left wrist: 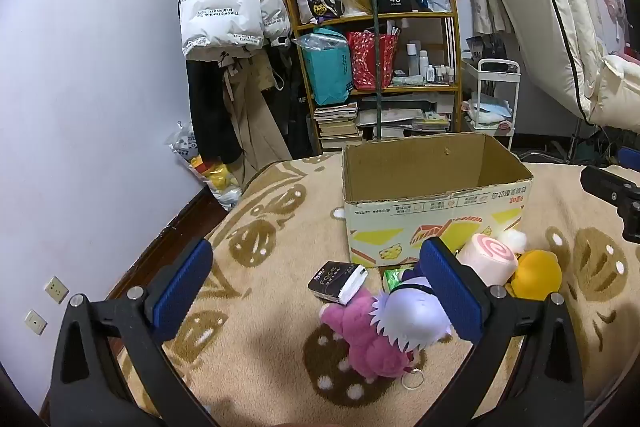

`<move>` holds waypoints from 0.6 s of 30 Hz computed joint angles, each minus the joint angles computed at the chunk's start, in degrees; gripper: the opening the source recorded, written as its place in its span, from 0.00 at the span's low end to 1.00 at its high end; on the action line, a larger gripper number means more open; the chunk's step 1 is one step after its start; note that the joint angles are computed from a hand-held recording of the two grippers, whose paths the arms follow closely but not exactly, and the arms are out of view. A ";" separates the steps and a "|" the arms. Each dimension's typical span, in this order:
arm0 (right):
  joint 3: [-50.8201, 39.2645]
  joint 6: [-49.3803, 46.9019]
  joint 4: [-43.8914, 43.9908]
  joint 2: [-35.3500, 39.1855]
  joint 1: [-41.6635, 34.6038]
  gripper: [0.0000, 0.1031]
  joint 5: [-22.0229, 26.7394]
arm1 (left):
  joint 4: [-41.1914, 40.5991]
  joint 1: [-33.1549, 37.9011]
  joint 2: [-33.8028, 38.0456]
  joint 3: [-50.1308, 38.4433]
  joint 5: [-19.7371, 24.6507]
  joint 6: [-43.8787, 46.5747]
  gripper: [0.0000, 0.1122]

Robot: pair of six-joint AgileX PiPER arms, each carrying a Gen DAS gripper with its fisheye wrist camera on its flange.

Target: Organize soft objects

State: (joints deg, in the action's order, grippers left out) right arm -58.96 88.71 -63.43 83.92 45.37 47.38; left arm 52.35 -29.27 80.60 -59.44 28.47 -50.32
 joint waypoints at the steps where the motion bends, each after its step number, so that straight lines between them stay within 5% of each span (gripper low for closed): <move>1: 0.04 0.10 0.06 -0.04 -0.09 1.00 -0.24 | 0.31 0.04 -0.04 0.14 -0.27 -0.53 0.91; 18: -0.14 0.35 0.05 0.43 0.21 1.00 0.29 | 0.08 0.33 -0.22 0.43 -1.39 -0.96 0.91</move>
State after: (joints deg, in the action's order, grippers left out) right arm -59.10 89.06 -63.38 84.35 45.58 47.67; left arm 52.43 -28.94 80.38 -59.01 27.08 -51.28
